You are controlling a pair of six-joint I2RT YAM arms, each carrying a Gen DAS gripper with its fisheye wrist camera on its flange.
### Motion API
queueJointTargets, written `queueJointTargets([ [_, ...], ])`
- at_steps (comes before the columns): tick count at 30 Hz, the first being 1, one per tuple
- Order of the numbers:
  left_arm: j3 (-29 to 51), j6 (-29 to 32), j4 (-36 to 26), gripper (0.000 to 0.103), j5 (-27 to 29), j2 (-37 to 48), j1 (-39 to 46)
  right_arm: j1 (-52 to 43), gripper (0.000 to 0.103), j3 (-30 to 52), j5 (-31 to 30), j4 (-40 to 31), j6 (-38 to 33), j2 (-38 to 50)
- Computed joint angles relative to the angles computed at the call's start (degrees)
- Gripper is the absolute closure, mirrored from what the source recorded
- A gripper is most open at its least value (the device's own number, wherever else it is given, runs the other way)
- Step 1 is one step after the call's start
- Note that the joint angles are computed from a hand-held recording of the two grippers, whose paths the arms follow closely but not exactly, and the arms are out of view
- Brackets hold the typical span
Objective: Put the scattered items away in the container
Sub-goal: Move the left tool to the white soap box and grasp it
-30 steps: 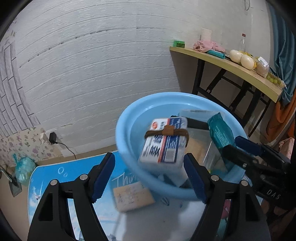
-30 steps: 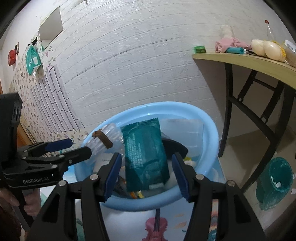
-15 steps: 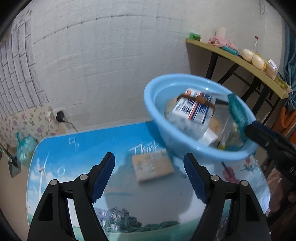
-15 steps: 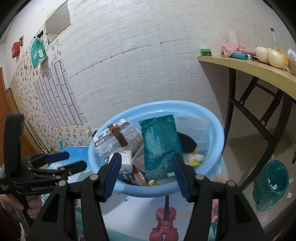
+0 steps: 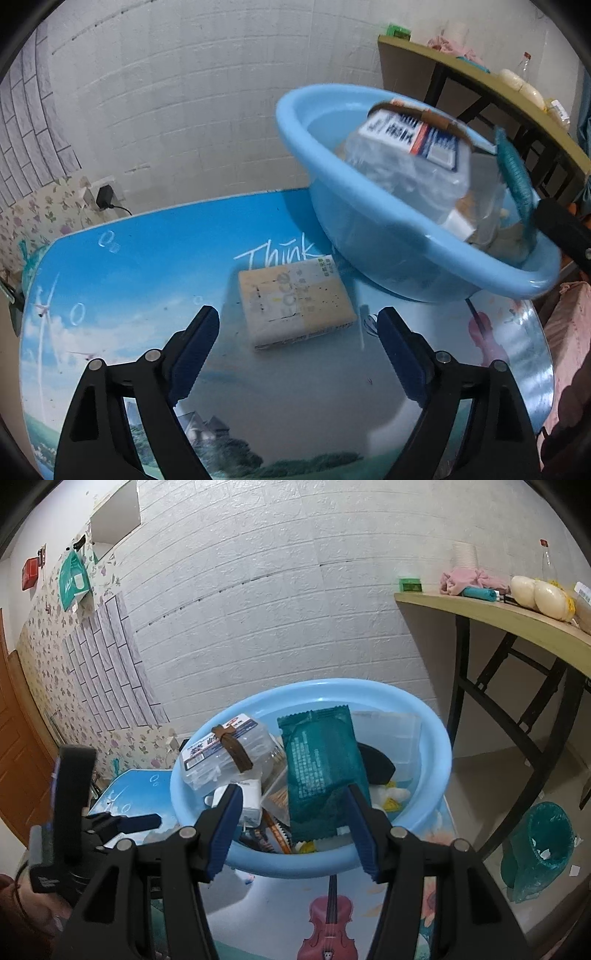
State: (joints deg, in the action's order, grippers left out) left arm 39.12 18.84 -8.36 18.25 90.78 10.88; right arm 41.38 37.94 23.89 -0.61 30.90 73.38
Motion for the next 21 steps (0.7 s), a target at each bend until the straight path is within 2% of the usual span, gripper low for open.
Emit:
queueJointTargets([
  [7, 0.5, -1.9, 4.1, 0.016, -3.0, 4.5, -3.0, -0.6, 0.047, -0.4, -0.6, 1.3, -0.7, 0.7],
  [9, -0.8, -1.8, 6.4, 0.032, -4.3, 3.9, -3.6, -0.9, 0.047, -0.5, -0.9, 1.5, -0.7, 0.7],
  [10, -1.2, -1.3, 6.9, 0.036, -5.2, 3.6, -4.1, -0.9, 0.047, -0.5, -0.9, 1.4, -0.7, 0.7],
  [21, -3.0, 2.0, 4.3, 0.036, -0.8, -3.0, 0.7, 0.2, 0.047, 0.2, 0.3, -0.5, -0.5, 0.0],
])
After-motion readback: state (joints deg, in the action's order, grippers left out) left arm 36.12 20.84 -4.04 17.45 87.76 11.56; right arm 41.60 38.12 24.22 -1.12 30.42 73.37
